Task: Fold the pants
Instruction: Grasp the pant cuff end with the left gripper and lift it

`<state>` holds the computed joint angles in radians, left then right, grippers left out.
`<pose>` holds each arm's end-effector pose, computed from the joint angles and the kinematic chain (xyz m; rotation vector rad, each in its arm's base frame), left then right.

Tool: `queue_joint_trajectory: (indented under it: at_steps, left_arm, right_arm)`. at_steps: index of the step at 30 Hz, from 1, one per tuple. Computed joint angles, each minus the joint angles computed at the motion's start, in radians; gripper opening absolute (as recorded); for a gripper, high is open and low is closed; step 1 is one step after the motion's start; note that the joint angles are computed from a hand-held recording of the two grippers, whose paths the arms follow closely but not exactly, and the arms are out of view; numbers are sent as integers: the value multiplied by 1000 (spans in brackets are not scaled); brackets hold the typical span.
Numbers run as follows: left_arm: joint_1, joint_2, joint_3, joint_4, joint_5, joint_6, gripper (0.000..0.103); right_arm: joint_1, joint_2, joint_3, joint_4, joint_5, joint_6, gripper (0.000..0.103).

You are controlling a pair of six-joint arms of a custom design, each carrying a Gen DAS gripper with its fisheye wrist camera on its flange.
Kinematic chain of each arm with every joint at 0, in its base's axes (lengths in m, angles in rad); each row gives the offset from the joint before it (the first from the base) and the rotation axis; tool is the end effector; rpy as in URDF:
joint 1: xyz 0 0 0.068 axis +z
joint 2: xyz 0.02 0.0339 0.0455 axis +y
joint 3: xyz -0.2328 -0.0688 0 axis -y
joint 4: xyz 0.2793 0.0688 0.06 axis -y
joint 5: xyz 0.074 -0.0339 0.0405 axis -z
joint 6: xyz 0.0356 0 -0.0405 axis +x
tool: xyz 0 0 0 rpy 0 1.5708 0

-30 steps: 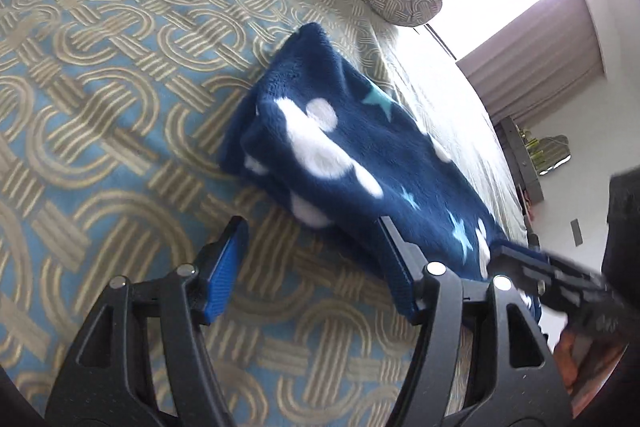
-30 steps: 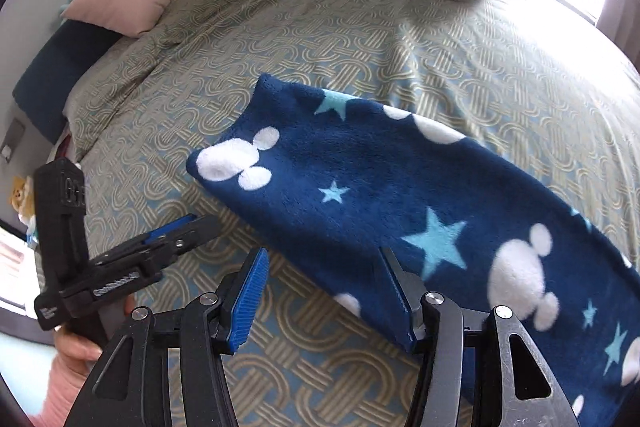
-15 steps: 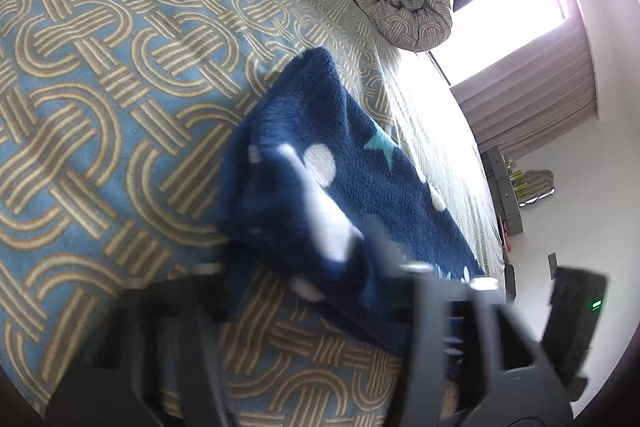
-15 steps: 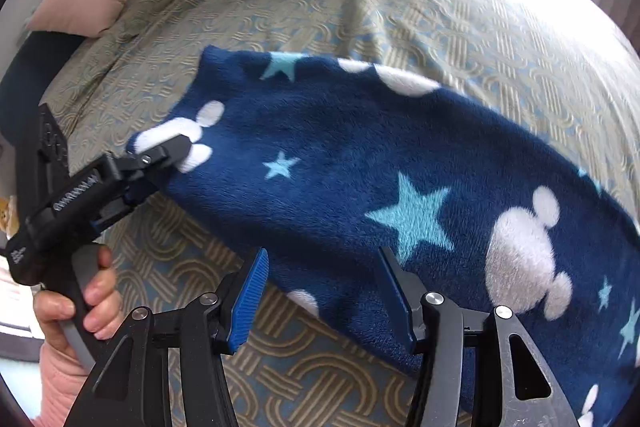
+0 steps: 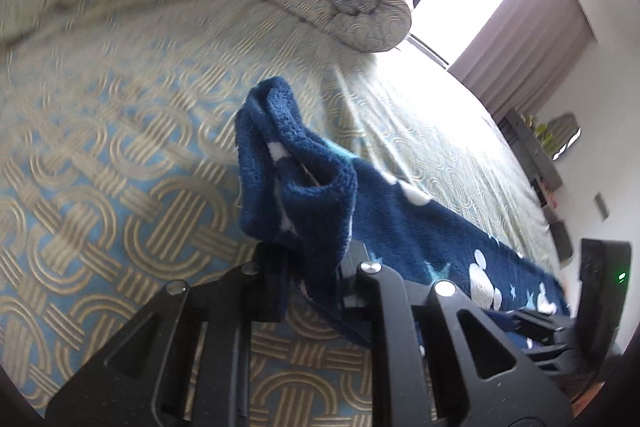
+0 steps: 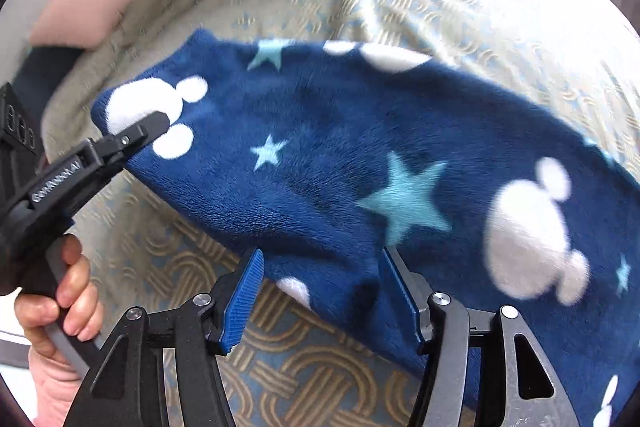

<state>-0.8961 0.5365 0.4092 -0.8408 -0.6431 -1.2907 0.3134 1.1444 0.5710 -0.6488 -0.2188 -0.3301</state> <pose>0.1183 -0.1137 0.1721 -0.6828 2.2036 -0.2823 0.2146 0.0777 0.1221 -0.9290 2.6171 0.3009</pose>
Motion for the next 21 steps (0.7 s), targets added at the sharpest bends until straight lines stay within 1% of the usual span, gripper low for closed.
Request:
queue_joint_trajectory:
  at_steps: [2, 4, 5, 6, 8, 12, 16, 19, 21]
  left_arm:
    - [-27, 104, 80, 4, -27, 24, 18]
    - [-42, 187, 148, 16, -40, 50, 18]
    - [-41, 224, 178, 30, -40, 71, 18]
    - [-41, 257, 203, 43, -40, 87, 17]
    - [-50, 344, 273, 70, -44, 125, 17]
    - [-93, 501, 398, 95, -56, 167, 17]
    - [-134, 665, 538, 119, -53, 228, 17]
    - [-151, 796, 646, 142, -22, 272, 17]
    - [-164, 873, 709, 154, -5, 289, 17]
  right_arm:
    - [-111, -72, 4, -69, -50, -86, 61]
    - [-227, -100, 22, -119, -95, -175, 61]
    - [-307, -92, 38, -134, -121, -232, 61]
    - [-359, -84, 55, -144, -136, -260, 61]
    - [-481, -16, 114, -158, -167, -317, 62]
    - [-680, 140, 220, -168, -199, -388, 62]
    - [-807, 232, 280, -176, -228, -456, 62]
    - [-902, 332, 372, -244, -282, -532, 62]
    - [-933, 365, 407, -285, -311, -560, 62]
